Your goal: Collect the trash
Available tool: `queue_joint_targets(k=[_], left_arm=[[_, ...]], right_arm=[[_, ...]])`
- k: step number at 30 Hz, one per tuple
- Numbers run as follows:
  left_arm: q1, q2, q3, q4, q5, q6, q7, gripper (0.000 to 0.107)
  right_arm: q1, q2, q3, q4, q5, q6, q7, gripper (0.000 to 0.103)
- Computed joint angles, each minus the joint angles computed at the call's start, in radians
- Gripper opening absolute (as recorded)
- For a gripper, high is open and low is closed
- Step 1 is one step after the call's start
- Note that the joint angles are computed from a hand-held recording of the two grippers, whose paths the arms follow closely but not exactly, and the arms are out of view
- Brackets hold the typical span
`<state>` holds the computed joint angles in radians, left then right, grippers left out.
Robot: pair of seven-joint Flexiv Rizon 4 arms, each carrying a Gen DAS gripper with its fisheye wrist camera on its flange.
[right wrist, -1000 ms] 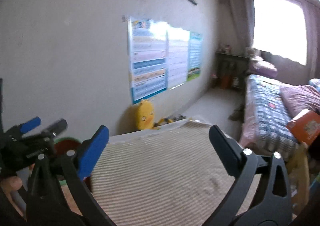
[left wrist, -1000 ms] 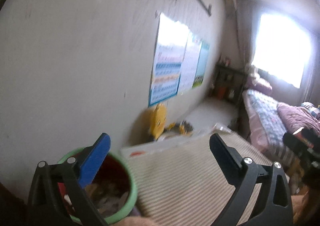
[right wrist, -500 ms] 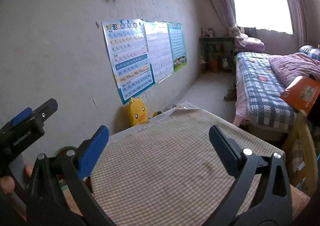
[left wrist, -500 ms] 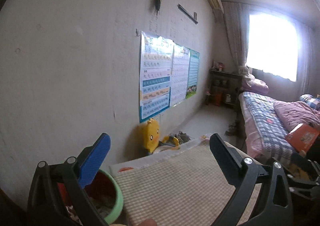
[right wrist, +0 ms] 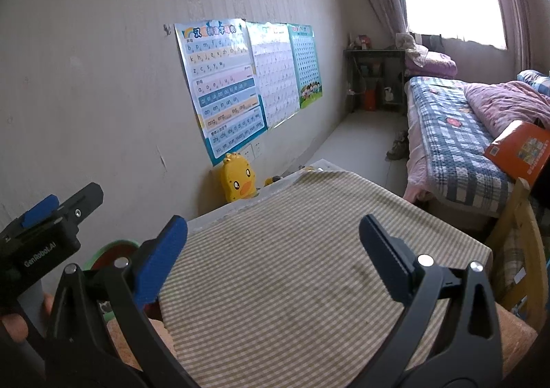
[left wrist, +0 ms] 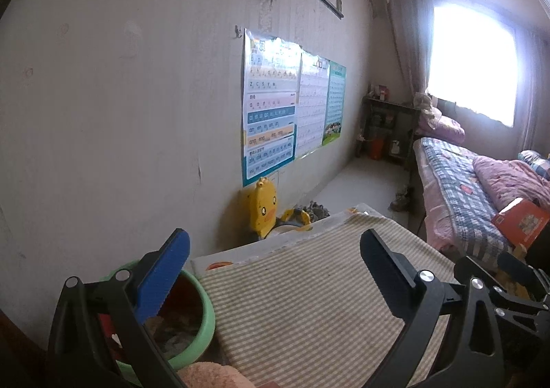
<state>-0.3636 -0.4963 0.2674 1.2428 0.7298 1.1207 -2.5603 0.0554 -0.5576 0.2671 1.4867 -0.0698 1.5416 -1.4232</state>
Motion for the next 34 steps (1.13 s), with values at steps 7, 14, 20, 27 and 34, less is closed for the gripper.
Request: queue_joint_targets(k=[7, 14, 20, 27, 34], left_arm=[[0.012, -0.01, -0.016, -0.009, -0.026, -0.012, 0.043, 0.095], [0.008, -0.011, -0.011, -0.007, -0.033, -0.013, 0.055, 0.095], [0.004, -0.012, -0.009, -0.006, -0.032, -0.021, 0.059, 0.095], [-0.004, -0.01, 0.001, 0.0, -0.009, -0.008, 0.05, 0.095], [0.039, -0.013, -0.026, 0.042, -0.085, -0.011, 0.097, 0.095]], right_arm=[[0.019, -0.003, -0.026, -0.001, -0.006, -0.018, 0.013, 0.098], [0.021, -0.005, -0.028, 0.0, -0.009, -0.022, 0.013, 0.098], [0.013, -0.007, -0.019, -0.001, -0.006, -0.027, -0.002, 0.098], [-0.006, -0.061, -0.01, -0.066, 0.001, -0.106, -0.026, 0.099], [0.113, -0.335, -0.326, -0.381, -0.139, -0.384, 0.248, 0.099]])
